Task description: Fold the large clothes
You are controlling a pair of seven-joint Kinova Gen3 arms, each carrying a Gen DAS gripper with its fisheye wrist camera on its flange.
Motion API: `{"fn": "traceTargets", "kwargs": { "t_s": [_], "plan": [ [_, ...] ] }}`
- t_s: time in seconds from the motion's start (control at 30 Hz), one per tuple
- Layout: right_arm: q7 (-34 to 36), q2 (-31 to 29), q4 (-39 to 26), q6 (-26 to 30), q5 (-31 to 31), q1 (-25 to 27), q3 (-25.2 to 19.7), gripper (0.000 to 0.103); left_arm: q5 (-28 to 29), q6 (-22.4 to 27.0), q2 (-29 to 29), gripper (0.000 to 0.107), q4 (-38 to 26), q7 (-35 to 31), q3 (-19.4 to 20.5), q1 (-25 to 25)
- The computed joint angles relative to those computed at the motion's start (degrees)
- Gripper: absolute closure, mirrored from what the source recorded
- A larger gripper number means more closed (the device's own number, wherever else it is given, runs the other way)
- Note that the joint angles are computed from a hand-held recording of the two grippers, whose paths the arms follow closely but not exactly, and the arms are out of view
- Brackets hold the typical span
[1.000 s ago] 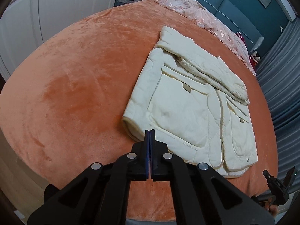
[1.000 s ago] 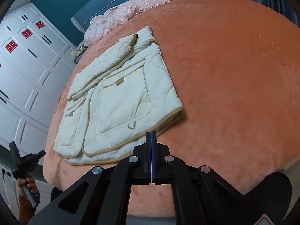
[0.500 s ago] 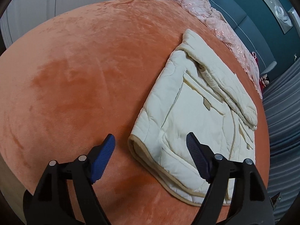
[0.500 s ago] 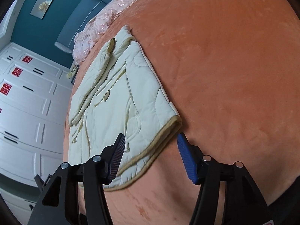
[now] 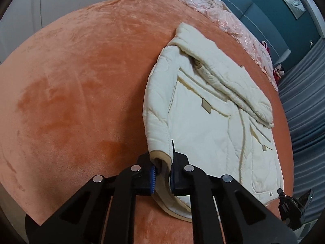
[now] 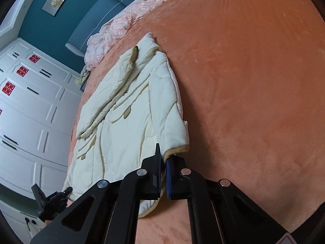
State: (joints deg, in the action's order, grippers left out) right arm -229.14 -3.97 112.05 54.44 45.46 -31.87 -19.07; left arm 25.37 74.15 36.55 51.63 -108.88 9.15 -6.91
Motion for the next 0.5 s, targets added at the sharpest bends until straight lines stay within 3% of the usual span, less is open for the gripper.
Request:
{"fn": "traceTargets", "kwargs": {
  "t_s": [0.17,0.33,0.5],
  "plan": [
    [8.9,-2.6,-3.4,6.2,-5.4,-2.4,-2.7,0.101,2.4,2.6,-4.9,0.101,4.3,-6.3,0.8,-4.0],
    [17.2,-3.5,-8.6,13.5,-15.5,-6.1,-7.2,0.101,1.0,7.7,-11.2,0.101,11.0,-14.2,-1.7,-7.3],
    [15.4,-2.1,-14.6,19.6,-23.2,-11.6,-12.1,0.101,-2.2,14.7,-17.4,0.101,16.8,-23.1,-5.7,-11.2]
  ]
}}
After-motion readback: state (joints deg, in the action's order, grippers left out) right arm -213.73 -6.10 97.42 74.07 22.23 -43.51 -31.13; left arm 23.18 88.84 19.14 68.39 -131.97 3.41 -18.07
